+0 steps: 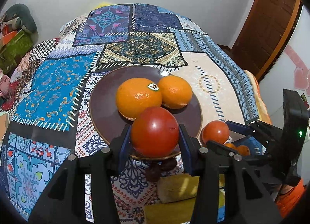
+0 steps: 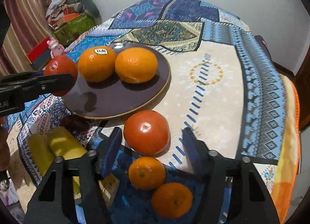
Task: Organize fruits
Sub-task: 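Grasp a red tomato with the left tool while the right tool grasps another tomato, then lower both tomatoes onto the plate beside the oranges and open both tools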
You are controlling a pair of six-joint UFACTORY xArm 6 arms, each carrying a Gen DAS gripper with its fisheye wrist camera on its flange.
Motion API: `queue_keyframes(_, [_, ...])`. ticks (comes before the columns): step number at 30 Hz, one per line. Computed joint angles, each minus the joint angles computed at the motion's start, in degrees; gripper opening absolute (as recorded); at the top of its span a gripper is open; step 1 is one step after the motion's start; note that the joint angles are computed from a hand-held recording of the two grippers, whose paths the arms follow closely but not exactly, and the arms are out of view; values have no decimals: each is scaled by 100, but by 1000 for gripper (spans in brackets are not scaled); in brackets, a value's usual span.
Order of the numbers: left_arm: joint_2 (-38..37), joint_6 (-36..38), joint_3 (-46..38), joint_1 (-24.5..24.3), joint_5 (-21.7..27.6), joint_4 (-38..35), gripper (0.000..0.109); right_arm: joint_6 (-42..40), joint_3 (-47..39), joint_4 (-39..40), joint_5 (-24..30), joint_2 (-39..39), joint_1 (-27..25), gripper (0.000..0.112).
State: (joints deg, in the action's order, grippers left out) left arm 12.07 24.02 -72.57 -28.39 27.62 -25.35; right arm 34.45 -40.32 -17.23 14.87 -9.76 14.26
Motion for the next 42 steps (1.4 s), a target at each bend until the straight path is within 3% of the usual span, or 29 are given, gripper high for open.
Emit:
queue_keyframes(3, [28, 148, 5, 22, 41, -137, 47, -380, 32, 431, -78, 12, 45, 47])
queue_keyframes(23, [-391, 399, 112, 479, -15, -311, 47, 628, -265, -710, 19, -165, 14, 46])
queue_keyframes(42, [926, 376, -1327, 681, 581, -139, 47, -377, -1539, -42, 70, 1162, 271, 46])
